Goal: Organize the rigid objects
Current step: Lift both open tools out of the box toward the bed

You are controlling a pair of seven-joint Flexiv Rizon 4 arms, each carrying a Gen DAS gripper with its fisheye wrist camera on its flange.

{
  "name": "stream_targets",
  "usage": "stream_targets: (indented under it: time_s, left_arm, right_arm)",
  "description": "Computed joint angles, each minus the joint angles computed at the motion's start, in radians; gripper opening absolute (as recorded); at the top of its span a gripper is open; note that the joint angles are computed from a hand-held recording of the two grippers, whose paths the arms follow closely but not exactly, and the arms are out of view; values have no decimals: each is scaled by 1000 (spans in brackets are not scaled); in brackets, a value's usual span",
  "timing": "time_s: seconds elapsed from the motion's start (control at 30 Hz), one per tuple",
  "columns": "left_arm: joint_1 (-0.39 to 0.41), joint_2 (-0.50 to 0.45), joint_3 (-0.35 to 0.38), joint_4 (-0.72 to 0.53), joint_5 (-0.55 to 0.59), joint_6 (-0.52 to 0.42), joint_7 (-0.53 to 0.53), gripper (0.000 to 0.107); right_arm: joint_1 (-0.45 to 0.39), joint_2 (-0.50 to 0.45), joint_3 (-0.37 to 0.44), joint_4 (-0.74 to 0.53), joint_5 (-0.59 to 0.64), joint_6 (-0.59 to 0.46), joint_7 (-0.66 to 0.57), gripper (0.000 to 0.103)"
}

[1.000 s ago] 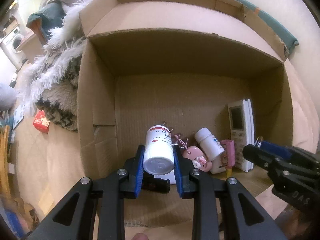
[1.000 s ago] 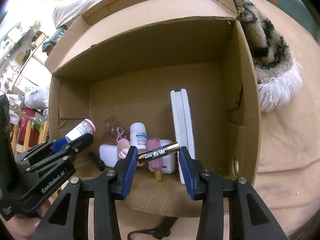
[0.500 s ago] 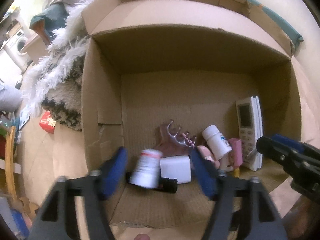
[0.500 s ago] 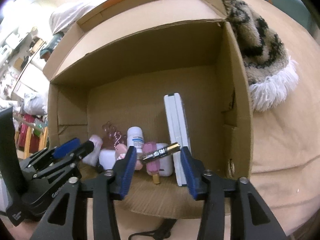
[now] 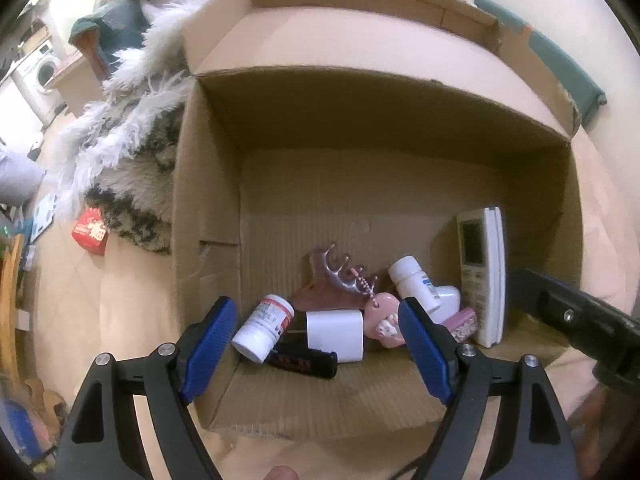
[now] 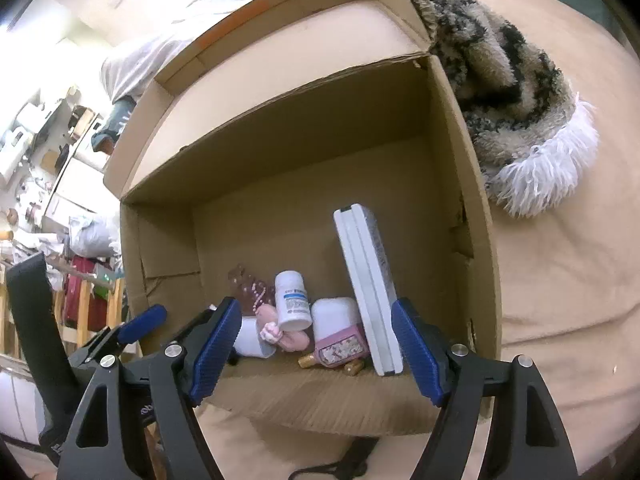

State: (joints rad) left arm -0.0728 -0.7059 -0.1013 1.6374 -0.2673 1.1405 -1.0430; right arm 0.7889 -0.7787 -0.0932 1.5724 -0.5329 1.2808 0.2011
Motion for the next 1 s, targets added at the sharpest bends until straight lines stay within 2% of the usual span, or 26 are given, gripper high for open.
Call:
stream_targets:
  time_s: [0.13, 0.37, 0.53, 0.67, 0.83, 0.9, 1.0]
  left_arm:
    - [33, 26, -12, 2, -34, -62, 11, 81]
    - [43, 80, 15, 40, -37, -46, -6, 82]
    - [77, 144, -5, 155, -76, -33, 17, 83]
    - [69, 178, 8, 240, -83, -7, 5, 83]
    - [39, 156, 64, 251, -27, 27, -56, 83]
    - [38, 146, 76, 243, -15, 15, -90, 83]
    - [34, 133, 89, 225, 11, -5, -124, 83]
  right_arm:
    - [21, 21, -23, 18, -24, 5, 23, 82]
    - [77, 75, -62, 91, -86, 42, 106, 82]
    - [93, 94, -47, 131, -116, 51, 156, 82]
    - [106, 89, -54, 170, -117, 149, 202, 82]
    - [73, 65, 25, 181, -25, 176, 134, 82]
    - [38, 49, 89, 169, 32, 145, 93, 82]
    - [-56, -4, 249, 105, 137, 39, -21, 82]
